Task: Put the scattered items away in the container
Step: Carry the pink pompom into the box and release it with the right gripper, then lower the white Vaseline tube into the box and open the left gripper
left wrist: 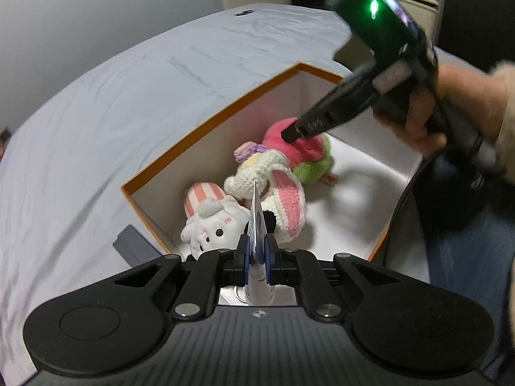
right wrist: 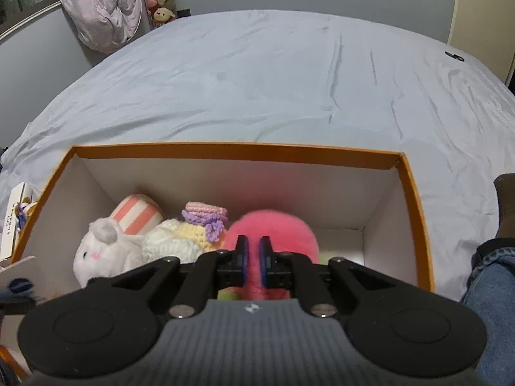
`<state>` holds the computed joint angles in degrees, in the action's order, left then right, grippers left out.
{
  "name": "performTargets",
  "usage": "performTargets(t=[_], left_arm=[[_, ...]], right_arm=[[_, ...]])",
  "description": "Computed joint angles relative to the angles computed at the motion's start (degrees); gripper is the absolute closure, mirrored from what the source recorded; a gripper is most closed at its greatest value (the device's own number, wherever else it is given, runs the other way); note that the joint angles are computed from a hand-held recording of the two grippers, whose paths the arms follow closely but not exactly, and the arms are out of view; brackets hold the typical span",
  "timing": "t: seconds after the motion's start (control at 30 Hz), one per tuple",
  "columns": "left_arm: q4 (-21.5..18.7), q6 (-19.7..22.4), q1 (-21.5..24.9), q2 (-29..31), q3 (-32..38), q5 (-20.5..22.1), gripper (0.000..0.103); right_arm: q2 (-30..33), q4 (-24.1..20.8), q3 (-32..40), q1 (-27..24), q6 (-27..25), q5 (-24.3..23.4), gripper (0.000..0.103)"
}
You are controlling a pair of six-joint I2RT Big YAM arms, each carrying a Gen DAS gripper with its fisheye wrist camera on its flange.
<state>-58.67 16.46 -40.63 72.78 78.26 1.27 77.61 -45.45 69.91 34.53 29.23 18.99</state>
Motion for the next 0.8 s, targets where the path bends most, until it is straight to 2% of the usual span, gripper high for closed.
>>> performTargets(t=[0.13,0.2,0.33,0.47,0.8], left_arm=[[0.94,5.23,0.03,0.56,-0.87,0.22,0.093],[1.80,7.29,0.07,0.89,-1.32,0.47,0.093],[3.45,12.41,-0.50,0.62,-2.63,-0.09,0.092],[2.93,16.37,-0.71,0.38,-3.32,-2.09,0.091],[0.09,14.02,1.16,0.21,-1.90,0.22,0.088]], right_arm=[[-2.14,0.68,-1.43,2.03,1.27,2.34,0.088],[-3.36,0.95,-2.08,3.33,1.66,3.36,0.081],[-4.66,0.55,-2.64,5.70,2.63,2.96,0.080],[-4.87,-0.66,-2.86,7.75,4.43,2.45,0.079],[-4.86,-1.31,-4.33,10.30,8.83,1.42,0.079]])
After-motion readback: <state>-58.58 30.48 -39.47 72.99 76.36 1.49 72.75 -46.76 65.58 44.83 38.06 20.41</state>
